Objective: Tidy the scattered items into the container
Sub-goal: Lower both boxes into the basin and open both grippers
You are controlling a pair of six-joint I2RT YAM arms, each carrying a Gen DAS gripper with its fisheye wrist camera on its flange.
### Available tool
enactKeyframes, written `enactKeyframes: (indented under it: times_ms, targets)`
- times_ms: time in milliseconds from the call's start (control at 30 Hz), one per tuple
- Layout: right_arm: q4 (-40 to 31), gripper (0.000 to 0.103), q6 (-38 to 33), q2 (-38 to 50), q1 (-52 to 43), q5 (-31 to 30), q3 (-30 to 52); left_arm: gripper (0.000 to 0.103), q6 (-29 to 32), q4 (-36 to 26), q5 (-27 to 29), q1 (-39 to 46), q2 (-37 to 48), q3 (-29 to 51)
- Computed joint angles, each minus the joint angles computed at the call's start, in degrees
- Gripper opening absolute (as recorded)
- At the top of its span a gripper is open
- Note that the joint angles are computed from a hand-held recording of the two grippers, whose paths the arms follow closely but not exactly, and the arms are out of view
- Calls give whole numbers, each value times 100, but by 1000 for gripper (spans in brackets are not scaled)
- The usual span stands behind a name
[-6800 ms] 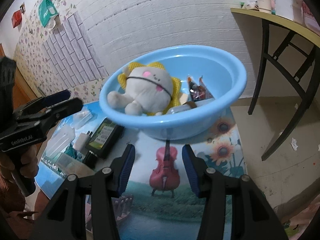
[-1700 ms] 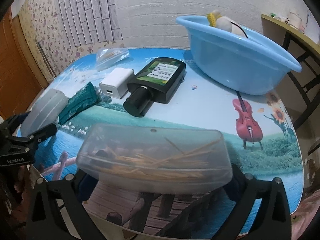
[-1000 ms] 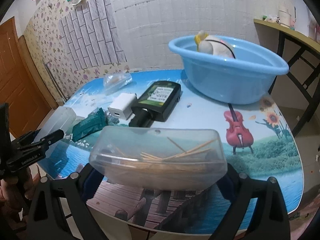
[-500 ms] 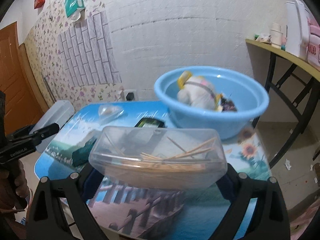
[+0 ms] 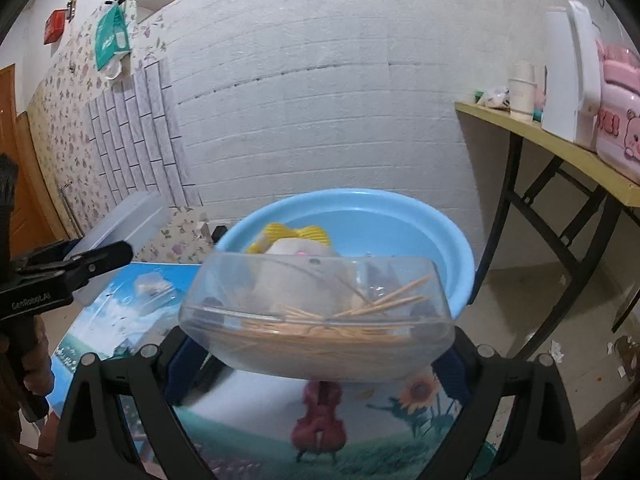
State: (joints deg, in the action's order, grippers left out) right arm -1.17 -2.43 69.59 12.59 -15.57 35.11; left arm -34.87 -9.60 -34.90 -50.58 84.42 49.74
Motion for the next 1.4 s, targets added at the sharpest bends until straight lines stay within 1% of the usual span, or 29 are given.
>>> enactKeyframes:
  times_ms: [100,300,500,533,600,667,700,767,867,933,967,1067,1233,1400]
  targets:
    - [148,97,-65,433,-66,-17,194,61,299,169,300,179,542,467]
    - [380,97,-156,1014,-172,-56,437,62,650,345,746,467,1289,1147]
    - [451,97,-245,1264,-178,-125,560,62,956,381,1047,571,1836,1631]
    - [469,97,-271,1283,-164,-111,554,63,988,361,1057,562,1911,1703]
    - [487,97,-286,1316,-144,-107,548,68,1019,308,1023,521,2051,1842]
    - [506,97,-258,1324,-142,-110,541,76,1008,307,1022,496,2066,1863]
    - [493,97,-244,1335,-143,-111,551,76,1000,310,1032,481,2054,1858]
    - [417,97,-230,1366,-129,-99,603,77,994,330,1021,465,1960,1765]
    - [497,97,-173,1377,-143,-149,595,77,958,364,971,421,1803,1640]
    - [538,98,-87,1341,-106,-39,570,78,960,406,936,401,1704,1559]
    - [599,99,-43,1314,-84,58,536,80,972,423,889,385,1660,1528]
    - [753,103,53,1203,-71,238,442,80,979,411,814,363,1584,1496]
    - [656,103,34,973,-112,184,346,80,912,426,723,276,1369,1337]
    - [566,103,17,697,-164,194,221,80,837,390,465,141,997,1008]
